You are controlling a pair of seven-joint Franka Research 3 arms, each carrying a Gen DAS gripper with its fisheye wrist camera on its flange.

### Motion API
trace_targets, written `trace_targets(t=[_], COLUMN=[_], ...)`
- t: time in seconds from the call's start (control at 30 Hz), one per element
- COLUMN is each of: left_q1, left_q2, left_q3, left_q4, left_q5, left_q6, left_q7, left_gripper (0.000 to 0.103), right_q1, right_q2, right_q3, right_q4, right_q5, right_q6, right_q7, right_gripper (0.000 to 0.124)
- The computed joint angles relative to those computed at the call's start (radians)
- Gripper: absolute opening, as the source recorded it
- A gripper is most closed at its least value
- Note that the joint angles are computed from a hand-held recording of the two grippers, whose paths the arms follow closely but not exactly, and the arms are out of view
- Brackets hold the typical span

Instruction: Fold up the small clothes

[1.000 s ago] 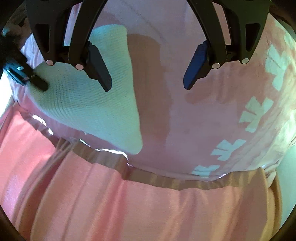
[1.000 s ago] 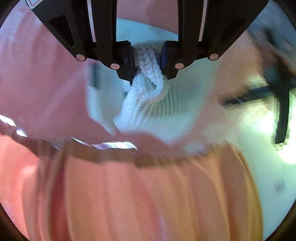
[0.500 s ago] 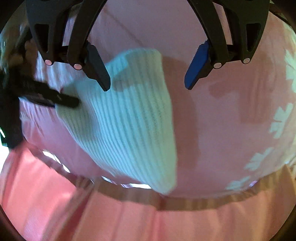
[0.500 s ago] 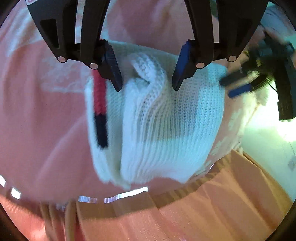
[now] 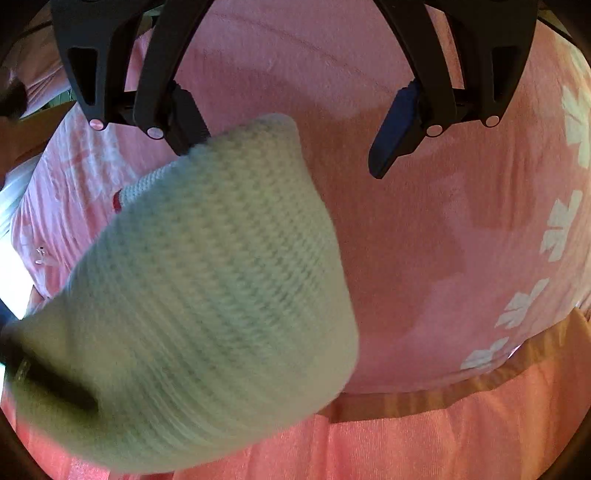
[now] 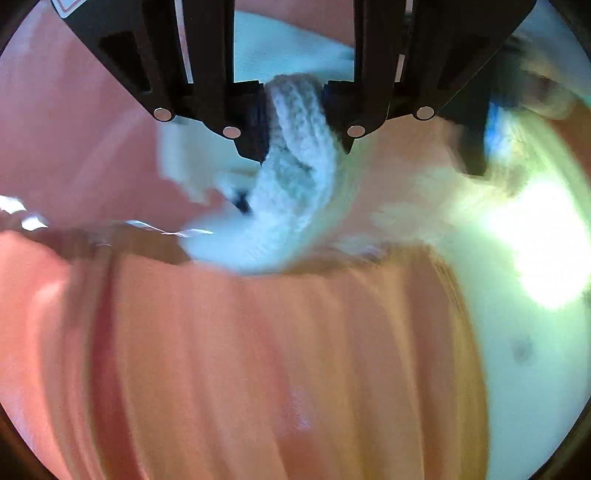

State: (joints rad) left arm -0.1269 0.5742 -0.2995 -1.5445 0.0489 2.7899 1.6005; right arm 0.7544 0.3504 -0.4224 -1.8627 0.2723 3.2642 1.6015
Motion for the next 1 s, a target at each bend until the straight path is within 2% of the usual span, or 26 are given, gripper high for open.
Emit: trace_targets(t=[0.03,0.07,0.1,0.13,0.17,0.2,0.3,0.37,0.4,0.47,0.57,0.6,0.63,0.67,0.7,0.77,0.8,0.83,0.87,0.9,0.93,0.97,1.0], left_q1=[-0.025,-0.045,-0.052,-0.062,-0.064,-0.058,-0.036,-0.001,0.031,0.063,0.021,0.007,-0.006,-0.018,-0.021,-0.015,-0.018,-0.020,-0.024,-0.031,-0.047,-0.056,-0.058], left_q2=[0.012,0.024,0.031,0.044,0.046,0.043,0.026,0.005,-0.003,0.000,0.028,0.043,0.055,0.061,0.066,0.047,0.036,0.038,0.047,0.056,0.072,0.074,0.063], left_q3=[0.031,0.053,0.062,0.073,0.075,0.068,0.045,0.003,-0.036,-0.076,-0.036,-0.021,-0.007,0.009,0.016,0.027,0.040,0.046,0.054,0.063,0.076,0.084,0.087], left_q4=[0.017,0.037,0.046,0.064,0.066,0.064,0.042,0.017,0.007,0.006,0.047,0.068,0.080,0.089,0.100,0.083,0.071,0.076,0.089,0.100,0.120,0.119,0.100], left_q5=[0.025,0.046,0.059,0.073,0.078,0.077,0.066,0.025,-0.015,-0.072,-0.061,-0.050,-0.037,-0.024,-0.020,-0.026,-0.015,-0.007,0.005,0.019,0.043,0.063,0.077], left_q6=[-0.015,-0.035,-0.051,-0.077,-0.085,-0.087,-0.063,-0.044,-0.036,-0.035,-0.091,-0.113,-0.120,-0.129,-0.138,-0.112,-0.096,-0.100,-0.117,-0.136,-0.176,-0.199,-0.198], left_q7=[-0.025,-0.048,-0.059,-0.074,-0.086,-0.085,-0.073,-0.037,-0.003,0.047,0.039,0.035,0.032,0.022,0.016,-0.013,-0.030,-0.039,-0.048,-0.058,-0.066,-0.068,-0.071], left_gripper=[0.080,0.080,0.080,0.080,0.080,0.080,0.080,0.080,0.080,0.080,0.080,0.075,0.067,0.051,0.044,0.041,0.041,0.043,0.046,0.049,0.053,0.054,0.054], right_q1=[-0.011,-0.036,-0.088,-0.161,-0.221,-0.251,-0.276,-0.297,-0.325,-0.443,-0.552,-0.569,-0.586,-0.599,-0.615,-0.649,-0.629,-0.586,-0.516,-0.482,-0.473,-0.491,-0.477], right_q2=[0.044,0.073,0.107,0.108,0.097,0.086,0.048,0.012,-0.008,-0.040,-0.024,-0.017,-0.014,-0.021,-0.036,-0.085,-0.116,-0.127,-0.119,-0.088,-0.066,-0.042,-0.047], right_q3=[-0.032,-0.029,0.010,0.083,0.150,0.184,0.212,0.241,0.279,0.414,0.528,0.547,0.564,0.579,0.600,0.657,0.644,0.595,0.513,0.458,0.438,0.453,0.441], right_q4=[0.034,0.071,0.096,0.111,0.098,0.092,0.050,0.003,-0.017,-0.038,-0.020,-0.012,-0.010,-0.017,-0.031,-0.061,-0.088,-0.110,-0.113,-0.103,-0.084,-0.068,-0.077], right_q5=[-0.018,0.034,0.157,0.244,0.262,0.240,0.193,0.184,0.198,0.304,0.405,0.428,0.455,0.481,0.518,0.633,0.619,0.548,0.429,0.285,0.212,0.209,0.227], right_q6=[-0.130,-0.259,-0.349,-0.383,-0.365,-0.361,-0.334,-0.311,-0.302,-0.319,-0.356,-0.361,-0.358,-0.347,-0.327,-0.289,-0.274,-0.277,-0.303,-0.374,-0.434,-0.479,-0.470], right_q7=[0.064,0.083,0.058,-0.006,-0.028,-0.038,-0.028,-0.012,-0.025,-0.143,-0.223,-0.230,-0.243,-0.262,-0.299,-0.437,-0.443,-0.379,-0.261,-0.127,-0.052,-0.045,-0.062], right_gripper=[0.019,0.019,0.020,0.021,0.022,0.024,0.030,0.033,0.037,0.041,0.037,0.019,0.016,0.015,0.014,0.014,0.014,0.015,0.015,0.016,0.017,0.017,0.019])
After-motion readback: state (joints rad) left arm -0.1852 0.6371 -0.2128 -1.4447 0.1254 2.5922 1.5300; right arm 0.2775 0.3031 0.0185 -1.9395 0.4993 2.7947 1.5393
